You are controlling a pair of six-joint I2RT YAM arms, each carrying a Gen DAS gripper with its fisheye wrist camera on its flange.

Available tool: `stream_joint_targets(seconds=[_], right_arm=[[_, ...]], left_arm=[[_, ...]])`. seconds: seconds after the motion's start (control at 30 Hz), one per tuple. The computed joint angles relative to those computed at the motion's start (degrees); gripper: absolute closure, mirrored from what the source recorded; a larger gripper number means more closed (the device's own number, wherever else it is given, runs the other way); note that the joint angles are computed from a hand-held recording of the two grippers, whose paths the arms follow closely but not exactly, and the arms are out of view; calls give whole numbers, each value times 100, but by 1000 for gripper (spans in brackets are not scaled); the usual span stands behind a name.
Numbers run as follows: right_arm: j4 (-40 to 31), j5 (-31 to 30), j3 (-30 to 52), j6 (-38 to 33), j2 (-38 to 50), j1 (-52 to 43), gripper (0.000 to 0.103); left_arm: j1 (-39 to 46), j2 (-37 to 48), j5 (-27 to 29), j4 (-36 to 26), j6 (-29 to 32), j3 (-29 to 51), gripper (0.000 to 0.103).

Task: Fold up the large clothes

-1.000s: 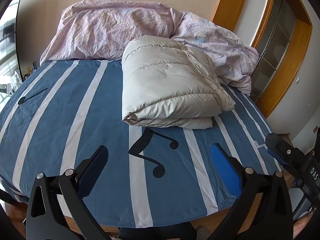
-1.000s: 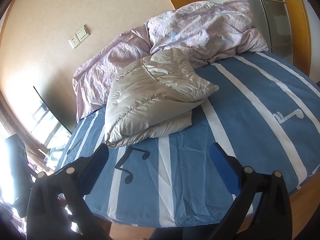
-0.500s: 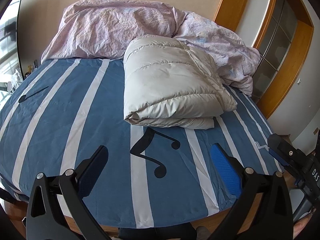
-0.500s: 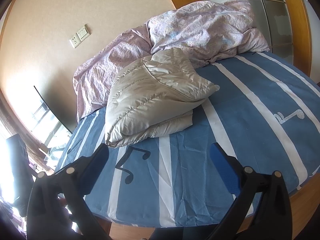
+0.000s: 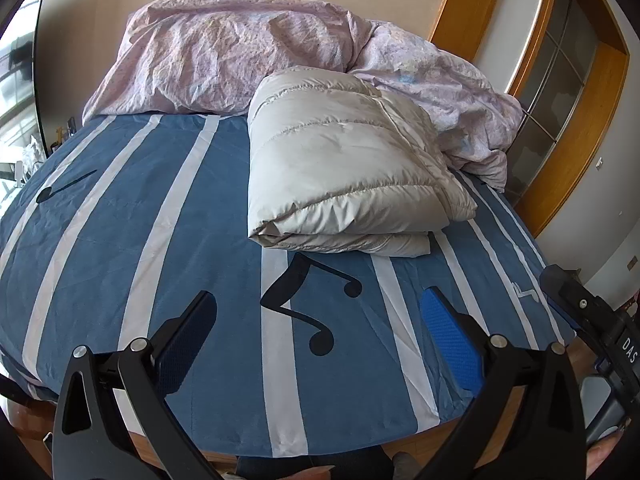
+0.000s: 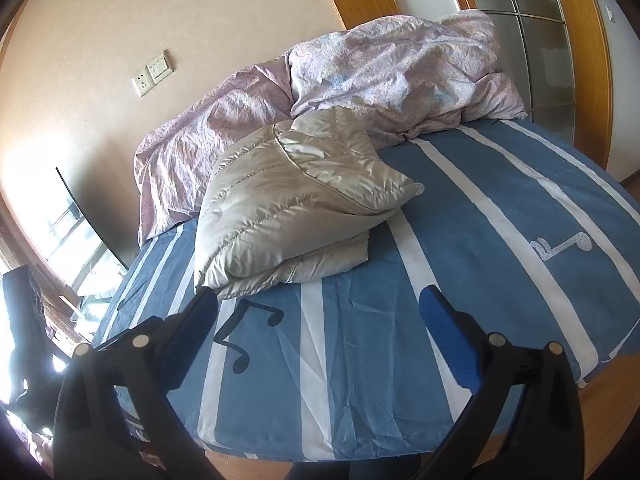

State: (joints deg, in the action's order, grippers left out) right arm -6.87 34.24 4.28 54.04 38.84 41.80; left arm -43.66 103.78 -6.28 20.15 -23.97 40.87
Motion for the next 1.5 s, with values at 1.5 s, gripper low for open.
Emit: stream_joint_targets(seconds=[1.5], right_arm=[[204, -185, -62, -103, 129, -200, 2]], left_arm=[[-84, 161, 23, -47, -5, 144, 1]])
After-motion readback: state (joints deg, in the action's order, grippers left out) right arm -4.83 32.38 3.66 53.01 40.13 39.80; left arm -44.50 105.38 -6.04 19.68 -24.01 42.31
